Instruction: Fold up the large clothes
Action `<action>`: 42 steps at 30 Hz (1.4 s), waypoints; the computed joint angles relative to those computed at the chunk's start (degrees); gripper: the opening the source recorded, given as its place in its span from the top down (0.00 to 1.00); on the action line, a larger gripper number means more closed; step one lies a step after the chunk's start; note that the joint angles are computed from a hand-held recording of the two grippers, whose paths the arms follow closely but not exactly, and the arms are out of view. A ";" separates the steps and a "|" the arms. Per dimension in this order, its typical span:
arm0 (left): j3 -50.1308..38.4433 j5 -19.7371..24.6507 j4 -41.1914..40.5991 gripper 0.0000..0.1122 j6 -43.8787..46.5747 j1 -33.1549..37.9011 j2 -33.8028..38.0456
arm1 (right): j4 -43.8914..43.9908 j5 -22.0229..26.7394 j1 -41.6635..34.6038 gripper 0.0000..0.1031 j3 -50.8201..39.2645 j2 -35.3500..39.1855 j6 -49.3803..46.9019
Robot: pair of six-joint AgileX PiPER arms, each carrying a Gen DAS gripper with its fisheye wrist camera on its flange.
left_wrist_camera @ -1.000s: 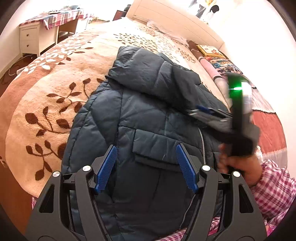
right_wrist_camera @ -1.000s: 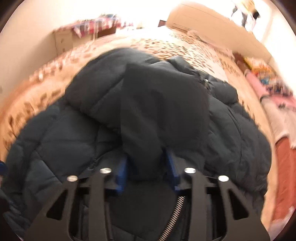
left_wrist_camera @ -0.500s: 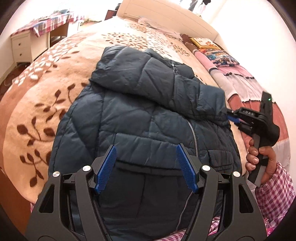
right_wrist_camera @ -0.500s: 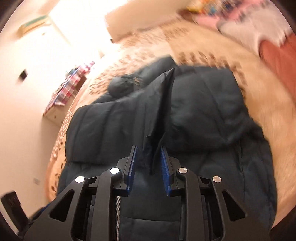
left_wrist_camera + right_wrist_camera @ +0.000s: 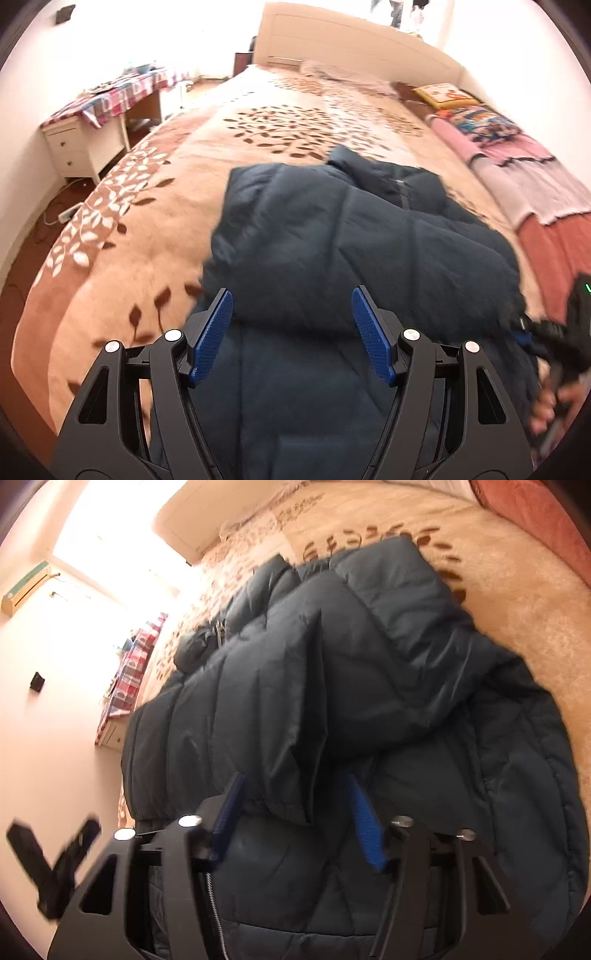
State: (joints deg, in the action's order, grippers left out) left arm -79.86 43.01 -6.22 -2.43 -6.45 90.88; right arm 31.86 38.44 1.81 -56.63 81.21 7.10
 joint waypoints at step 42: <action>27.65 23.77 -15.47 0.36 27.07 33.45 -27.14 | -19.32 26.47 -8.86 0.43 14.81 -37.80 -0.49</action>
